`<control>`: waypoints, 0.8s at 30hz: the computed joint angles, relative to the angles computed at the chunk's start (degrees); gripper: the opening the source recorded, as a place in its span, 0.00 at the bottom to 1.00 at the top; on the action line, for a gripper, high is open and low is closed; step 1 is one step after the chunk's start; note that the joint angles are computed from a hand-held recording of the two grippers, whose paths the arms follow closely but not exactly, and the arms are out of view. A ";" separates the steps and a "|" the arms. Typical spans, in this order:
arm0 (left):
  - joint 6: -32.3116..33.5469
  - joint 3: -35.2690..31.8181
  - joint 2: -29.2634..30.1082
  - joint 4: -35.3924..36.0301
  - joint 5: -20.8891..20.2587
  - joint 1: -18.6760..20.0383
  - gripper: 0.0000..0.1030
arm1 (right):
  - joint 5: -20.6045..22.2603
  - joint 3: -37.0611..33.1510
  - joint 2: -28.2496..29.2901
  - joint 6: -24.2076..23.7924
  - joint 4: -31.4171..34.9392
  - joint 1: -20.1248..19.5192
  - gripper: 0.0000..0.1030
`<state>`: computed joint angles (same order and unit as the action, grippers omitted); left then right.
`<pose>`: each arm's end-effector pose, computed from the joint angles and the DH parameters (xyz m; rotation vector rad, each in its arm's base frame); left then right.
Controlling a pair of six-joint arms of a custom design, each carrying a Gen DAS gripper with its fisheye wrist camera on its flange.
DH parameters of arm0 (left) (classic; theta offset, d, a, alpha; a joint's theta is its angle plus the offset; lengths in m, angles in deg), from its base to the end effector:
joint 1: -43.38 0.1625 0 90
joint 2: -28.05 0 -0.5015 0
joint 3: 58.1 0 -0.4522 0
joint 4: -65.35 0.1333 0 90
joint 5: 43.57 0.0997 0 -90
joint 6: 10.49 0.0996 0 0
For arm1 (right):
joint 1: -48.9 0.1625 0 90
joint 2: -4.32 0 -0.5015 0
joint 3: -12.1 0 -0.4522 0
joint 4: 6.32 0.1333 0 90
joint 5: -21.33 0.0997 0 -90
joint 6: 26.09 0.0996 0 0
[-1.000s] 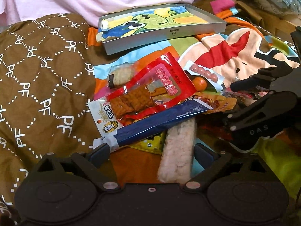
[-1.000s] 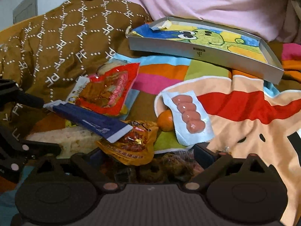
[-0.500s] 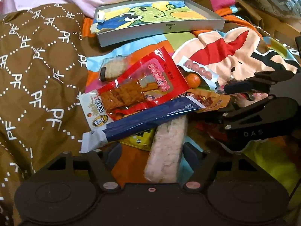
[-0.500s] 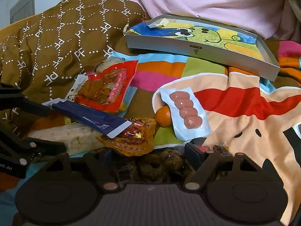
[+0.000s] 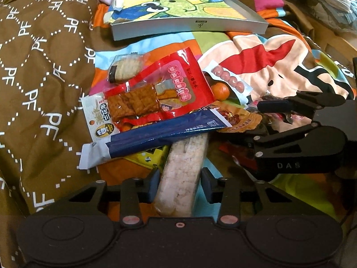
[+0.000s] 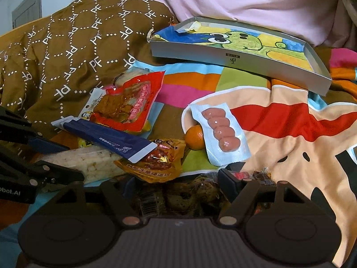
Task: Organize snacks
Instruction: 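Grasp and lift the rice-cake bar with the left tool while the right tool grasps the gold pouch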
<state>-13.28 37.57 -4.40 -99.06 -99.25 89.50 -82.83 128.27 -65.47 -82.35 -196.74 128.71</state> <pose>-0.3769 -0.6652 -0.0335 0.8428 2.4740 -0.5545 -0.0028 -0.6314 0.3298 0.7667 -2.1758 0.8255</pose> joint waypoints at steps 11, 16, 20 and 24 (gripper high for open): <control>-2.18 -0.17 0.07 1.57 1.62 -0.62 0.40 | 1.34 0.48 -1.98 2.15 2.65 -0.74 0.80; -1.90 -0.28 0.10 1.74 1.61 -0.61 0.40 | 3.53 0.26 -2.11 2.81 3.81 -1.13 0.84; -1.68 -0.25 0.13 1.69 1.62 -0.57 0.40 | 3.85 -0.37 -1.00 3.00 3.46 -1.23 0.86; -2.60 -0.53 -0.12 3.38 1.11 -0.44 0.39 | 2.06 -0.51 -0.49 3.15 1.35 -1.08 0.68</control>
<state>-15.89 37.04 -4.53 -95.68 -98.13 89.06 -80.77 127.76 -65.96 -79.21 -195.39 127.64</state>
